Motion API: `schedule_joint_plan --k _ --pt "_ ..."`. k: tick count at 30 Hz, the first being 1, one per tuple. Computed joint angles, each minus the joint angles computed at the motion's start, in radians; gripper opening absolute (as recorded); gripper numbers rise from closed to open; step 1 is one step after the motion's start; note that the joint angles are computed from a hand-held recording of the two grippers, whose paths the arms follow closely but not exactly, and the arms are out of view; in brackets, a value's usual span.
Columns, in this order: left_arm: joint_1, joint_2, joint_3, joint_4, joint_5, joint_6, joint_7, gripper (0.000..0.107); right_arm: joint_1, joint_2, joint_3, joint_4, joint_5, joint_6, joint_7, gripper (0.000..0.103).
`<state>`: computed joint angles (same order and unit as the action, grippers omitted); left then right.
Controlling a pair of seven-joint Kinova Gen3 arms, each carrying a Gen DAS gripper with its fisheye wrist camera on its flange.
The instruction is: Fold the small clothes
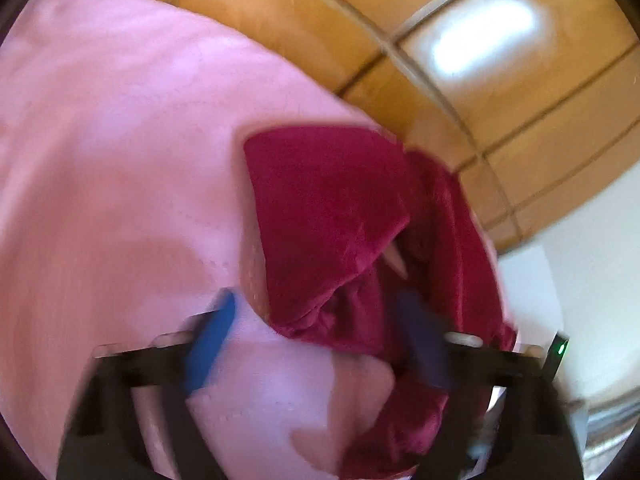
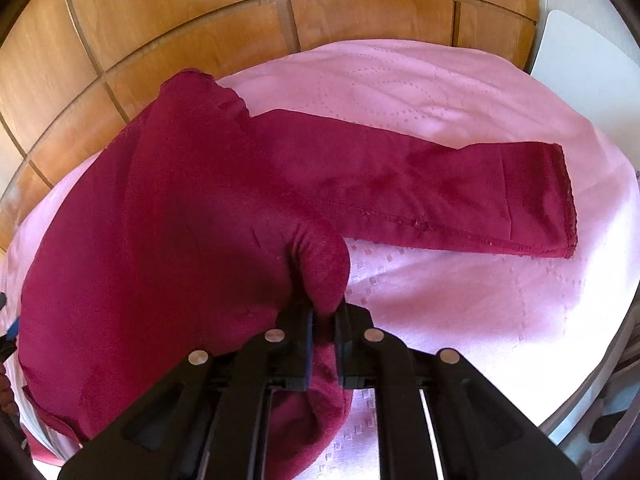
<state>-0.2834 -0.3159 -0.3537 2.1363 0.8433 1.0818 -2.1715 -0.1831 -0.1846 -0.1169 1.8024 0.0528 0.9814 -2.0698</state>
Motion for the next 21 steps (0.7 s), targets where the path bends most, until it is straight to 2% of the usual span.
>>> schedule_joint_plan --k 1,2,3,4,6,7,8,9,10,13,17,20,21 --pt "0.001 -0.006 0.010 0.006 0.007 -0.008 -0.009 0.085 0.001 -0.003 -0.006 -0.001 0.009 0.004 -0.009 0.012" --pt "0.008 -0.003 0.029 -0.003 -0.003 -0.012 -0.002 0.085 0.003 -0.009 -0.023 -0.008 0.034 0.014 -0.035 0.022" --pt "0.012 -0.005 0.058 -0.011 -0.027 -0.031 0.021 0.085 -0.003 -0.022 -0.035 -0.010 0.063 0.017 -0.060 0.043" --pt "0.017 -0.002 0.104 -0.019 -0.063 -0.067 0.060 0.085 0.004 -0.033 -0.063 -0.008 0.092 0.014 -0.088 0.051" --pt "0.050 0.020 0.149 -0.036 -0.124 -0.115 0.128 0.068 0.023 -0.061 -0.143 -0.025 0.158 0.027 -0.111 0.057" --pt "0.058 0.039 0.182 -0.042 -0.165 -0.139 0.166 0.053 0.009 -0.071 -0.162 -0.034 0.167 0.028 -0.100 0.060" --pt "0.048 0.041 0.226 -0.038 -0.206 -0.180 0.207 0.039 -0.011 -0.078 -0.165 -0.041 0.160 0.025 -0.083 0.066" --pt "0.055 0.036 0.251 -0.034 -0.246 -0.218 0.246 0.031 -0.029 -0.084 -0.168 -0.050 0.136 0.016 -0.050 0.070" --pt "0.057 0.031 0.258 -0.030 -0.273 -0.240 0.269 0.015 -0.064 -0.088 -0.156 -0.059 0.101 0.006 -0.009 0.070" --pt "0.082 0.003 0.184 -0.019 -0.279 -0.245 0.270 0.010 -0.203 -0.068 -0.122 -0.096 -0.021 -0.033 0.095 0.072" --pt "0.104 -0.054 0.118 -0.061 -0.323 -0.273 0.277 0.009 -0.388 0.044 -0.107 -0.167 -0.167 -0.088 0.168 0.085" --pt "0.109 -0.093 0.100 -0.106 -0.387 -0.293 0.283 0.009 -0.527 0.178 -0.078 -0.265 -0.143 -0.013 0.193 0.085" --pt "0.105 -0.113 0.102 -0.127 -0.426 -0.302 0.284 0.009 -0.573 0.224 -0.075 -0.295 -0.102 0.027 0.207 0.076"
